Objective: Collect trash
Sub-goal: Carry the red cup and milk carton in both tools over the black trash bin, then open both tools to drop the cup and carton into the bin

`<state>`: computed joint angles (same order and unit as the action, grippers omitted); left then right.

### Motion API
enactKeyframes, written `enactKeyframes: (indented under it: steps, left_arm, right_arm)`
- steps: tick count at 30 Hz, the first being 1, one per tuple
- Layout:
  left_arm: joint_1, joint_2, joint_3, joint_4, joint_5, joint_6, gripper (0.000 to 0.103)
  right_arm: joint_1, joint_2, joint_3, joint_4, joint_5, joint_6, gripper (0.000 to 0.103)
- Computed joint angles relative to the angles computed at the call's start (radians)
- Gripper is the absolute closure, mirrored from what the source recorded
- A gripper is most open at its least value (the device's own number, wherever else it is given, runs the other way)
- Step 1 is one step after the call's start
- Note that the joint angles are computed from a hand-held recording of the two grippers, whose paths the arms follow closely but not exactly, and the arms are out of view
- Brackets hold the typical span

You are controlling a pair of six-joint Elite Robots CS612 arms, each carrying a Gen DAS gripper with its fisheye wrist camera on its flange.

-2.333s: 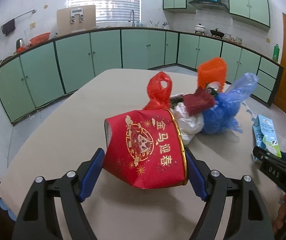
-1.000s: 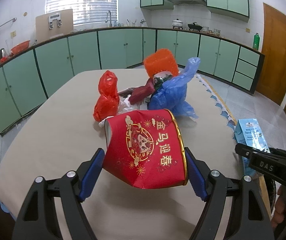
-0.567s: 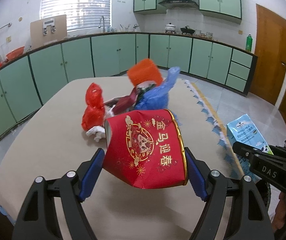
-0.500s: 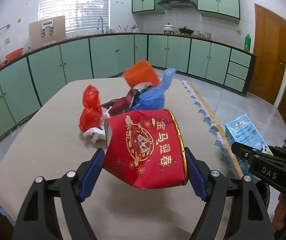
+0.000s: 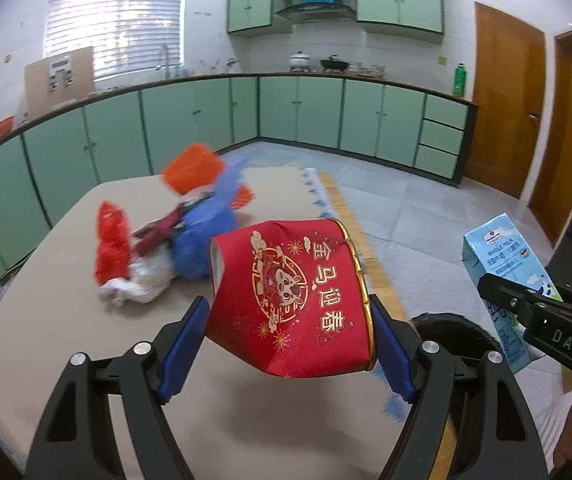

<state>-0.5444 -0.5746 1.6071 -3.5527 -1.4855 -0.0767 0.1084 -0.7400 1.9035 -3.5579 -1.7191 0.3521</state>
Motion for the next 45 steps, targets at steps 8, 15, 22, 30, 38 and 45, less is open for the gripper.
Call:
enactKeyframes:
  steps: [8, 15, 22, 30, 38, 45]
  left_arm:
    - [-0.042, 0.009, -0.029, -0.012, -0.075, 0.025, 0.026]
    - [-0.079, 0.024, -0.056, 0.018, -0.136, 0.045, 0.026]
    - [-0.105, 0.048, -0.091, 0.061, -0.167, 0.058, 0.026]
    - [-0.125, 0.067, -0.122, 0.115, -0.184, 0.084, 0.025]
    - [-0.118, 0.073, -0.141, 0.127, -0.249, 0.063, 0.012]
    - [-0.107, 0.060, -0.126, 0.081, -0.224, 0.044, 0.012]
  right_arm:
    - [-0.037, -0.029, 0.081, -0.064, -0.083, 0.024, 0.072]
    - [-0.075, -0.025, 0.135, -0.091, -0.111, 0.068, 0.072]
    - [-0.107, -0.006, 0.160, -0.085, -0.118, 0.083, 0.072]
    - [-0.132, 0.013, 0.159, -0.081, -0.117, 0.083, 0.069]
    - [-0.141, 0.025, 0.167, -0.078, -0.149, 0.089, 0.035]
    - [-0.119, 0.020, 0.166, -0.088, -0.238, 0.094, 0.013]
